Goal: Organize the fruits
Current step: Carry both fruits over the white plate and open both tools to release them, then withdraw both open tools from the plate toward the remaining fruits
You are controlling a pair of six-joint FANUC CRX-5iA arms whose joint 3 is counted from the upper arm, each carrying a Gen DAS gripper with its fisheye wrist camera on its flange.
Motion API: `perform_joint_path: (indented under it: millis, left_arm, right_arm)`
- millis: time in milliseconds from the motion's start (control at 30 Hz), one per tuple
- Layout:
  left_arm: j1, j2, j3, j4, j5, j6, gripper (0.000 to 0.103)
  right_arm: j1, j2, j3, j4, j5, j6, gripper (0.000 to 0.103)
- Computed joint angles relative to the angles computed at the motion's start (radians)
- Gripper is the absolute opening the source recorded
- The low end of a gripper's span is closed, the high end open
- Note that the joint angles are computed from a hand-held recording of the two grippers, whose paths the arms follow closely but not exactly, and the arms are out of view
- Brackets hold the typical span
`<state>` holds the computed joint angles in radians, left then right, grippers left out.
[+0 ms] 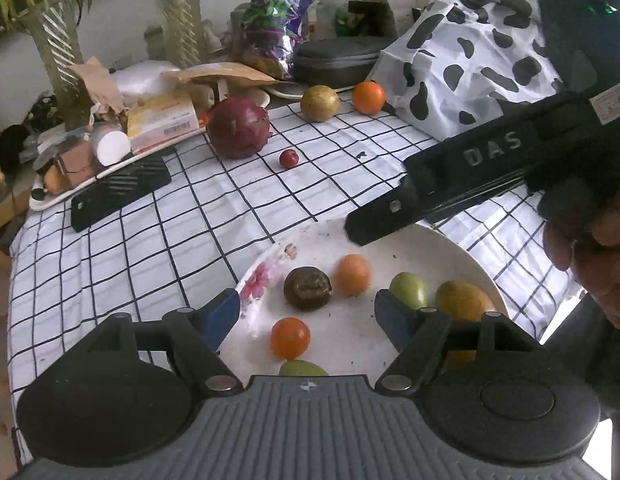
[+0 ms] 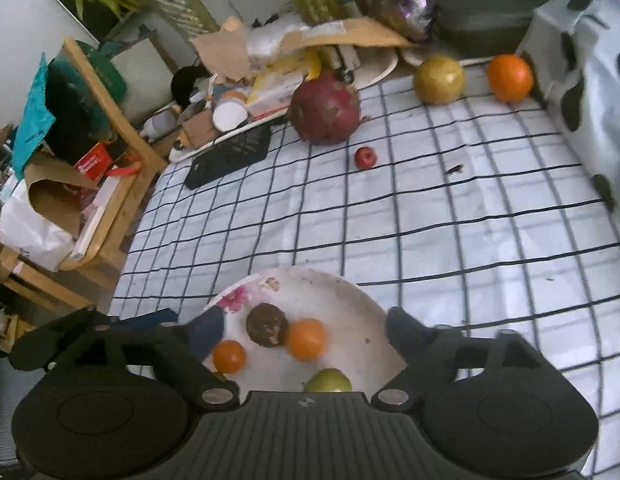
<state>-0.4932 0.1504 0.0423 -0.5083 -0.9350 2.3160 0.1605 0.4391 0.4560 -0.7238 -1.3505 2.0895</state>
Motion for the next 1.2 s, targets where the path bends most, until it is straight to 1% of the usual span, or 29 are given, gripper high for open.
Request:
perform_joint_path:
  millis: [100, 167, 267, 333, 500, 600, 667, 733, 800, 867, 967, 1067, 1200]
  left_arm:
    - [-0.013, 0.002, 0.011, -0.017, -0.03, 0.025, 0.073]
    - [-0.022, -0.002, 0.013, -0.029, -0.042, 0.046, 0.073]
    - [-0.039, -0.002, 0.025, -0.051, -0.067, 0.089, 0.073]
    - [-0.046, -0.001, 0.031, -0.06, -0.076, 0.112, 0.073]
    - [-0.051, -0.011, 0.016, -0.068, -0.04, 0.115, 0.073]
    - [-0.052, -0.011, 0.009, -0.076, -0.023, 0.119, 0.073]
    - [-0.047, -0.021, -0.008, -0.075, 0.008, 0.117, 0.073]
    - [-0.042, -0.022, -0.017, -0.074, 0.025, 0.116, 0.073]
    - [-0.035, -0.022, -0.023, -0.073, 0.042, 0.114, 0.073]
    - [-0.033, -0.013, -0.012, -0.077, 0.026, 0.119, 0.073]
    - [-0.035, -0.021, -0.013, -0.099, 0.033, 0.145, 0.073]
    - [-0.032, -0.029, -0.017, -0.106, 0.037, 0.167, 0.073]
    - [-0.032, -0.03, -0.017, -0.116, 0.019, 0.183, 0.073]
  right_arm:
    - [-0.004, -0.035, -0.04, 0.012, 0.038, 0.013, 0.097]
    - [-0.004, -0.068, -0.079, 0.029, 0.077, 0.038, 0.103]
    - [0.014, -0.123, -0.153, 0.083, 0.162, 0.085, 0.103]
    - [0.034, -0.16, -0.205, 0.137, 0.226, 0.091, 0.103]
    - [0.05, -0.199, -0.263, 0.175, 0.288, 0.106, 0.103]
    - [0.074, -0.227, -0.313, 0.23, 0.368, 0.091, 0.103]
    - [0.082, -0.24, -0.338, 0.256, 0.411, 0.071, 0.103]
    - [0.087, -0.247, -0.357, 0.272, 0.447, 0.059, 0.103]
    - [0.102, -0.253, -0.385, 0.312, 0.497, 0.038, 0.103]
    - [0.118, -0.252, -0.407, 0.359, 0.536, 0.013, 0.103]
    - [0.132, -0.244, -0.418, 0.408, 0.563, -0.024, 0.103]
    - [0.136, -0.242, -0.422, 0.417, 0.57, -0.03, 0.103]
    - [0.145, -0.244, -0.428, 0.424, 0.583, -0.033, 0.103]
